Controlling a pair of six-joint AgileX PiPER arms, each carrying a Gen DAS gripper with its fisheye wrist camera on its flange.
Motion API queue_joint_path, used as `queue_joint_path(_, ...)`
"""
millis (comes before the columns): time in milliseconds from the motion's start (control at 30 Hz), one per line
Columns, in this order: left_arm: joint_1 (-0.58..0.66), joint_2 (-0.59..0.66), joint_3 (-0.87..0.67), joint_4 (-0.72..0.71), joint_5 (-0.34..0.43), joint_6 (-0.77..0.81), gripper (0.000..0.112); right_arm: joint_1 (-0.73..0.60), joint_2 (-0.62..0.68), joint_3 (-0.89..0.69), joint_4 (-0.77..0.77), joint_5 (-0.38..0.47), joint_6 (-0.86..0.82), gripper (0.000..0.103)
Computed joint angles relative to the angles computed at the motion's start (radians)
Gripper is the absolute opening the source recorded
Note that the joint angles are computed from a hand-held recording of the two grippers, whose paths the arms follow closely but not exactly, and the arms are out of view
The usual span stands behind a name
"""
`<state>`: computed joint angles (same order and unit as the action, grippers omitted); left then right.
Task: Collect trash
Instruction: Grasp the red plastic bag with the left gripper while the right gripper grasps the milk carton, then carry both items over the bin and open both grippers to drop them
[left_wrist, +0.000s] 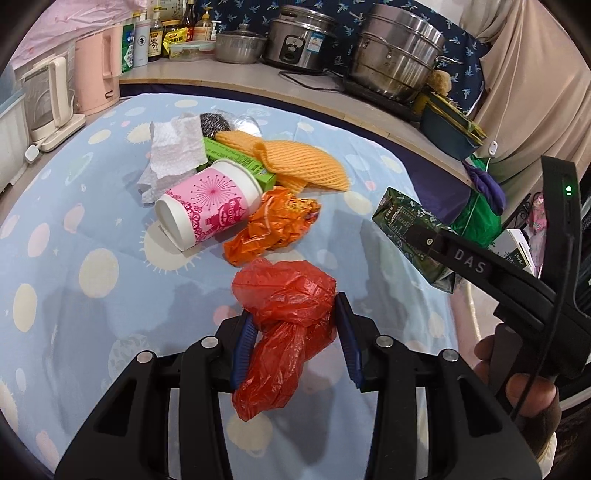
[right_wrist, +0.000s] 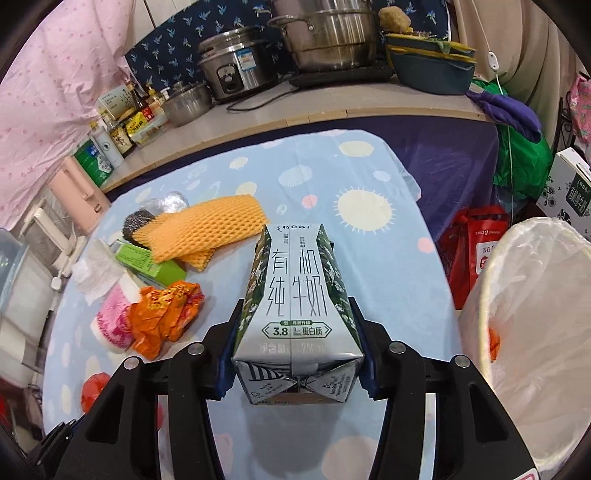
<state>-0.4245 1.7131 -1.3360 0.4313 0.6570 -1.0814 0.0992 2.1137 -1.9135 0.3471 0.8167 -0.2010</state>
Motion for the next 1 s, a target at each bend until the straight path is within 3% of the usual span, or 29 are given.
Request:
queue_joint_path(233,-0.095,-0.024,-0.041,0.068,0.071,-0.069,0.039,-0.075,-0.152,0.163,0.111,-0.037,-0.13,0.049)
queue_joint_path(567,-0.234,0.015,-0.197,0.123,0.174,-0.079,0.039,-0.236,-0.317,0.303,0.256,-0.026,-0.301,0.05)
queue_joint_path(1000,-0.378,0.311,-0.69,0.065,0.314,0.13,0.039,-0.497,-0.324,0.301,0.275,0.017,-0.391,0.05)
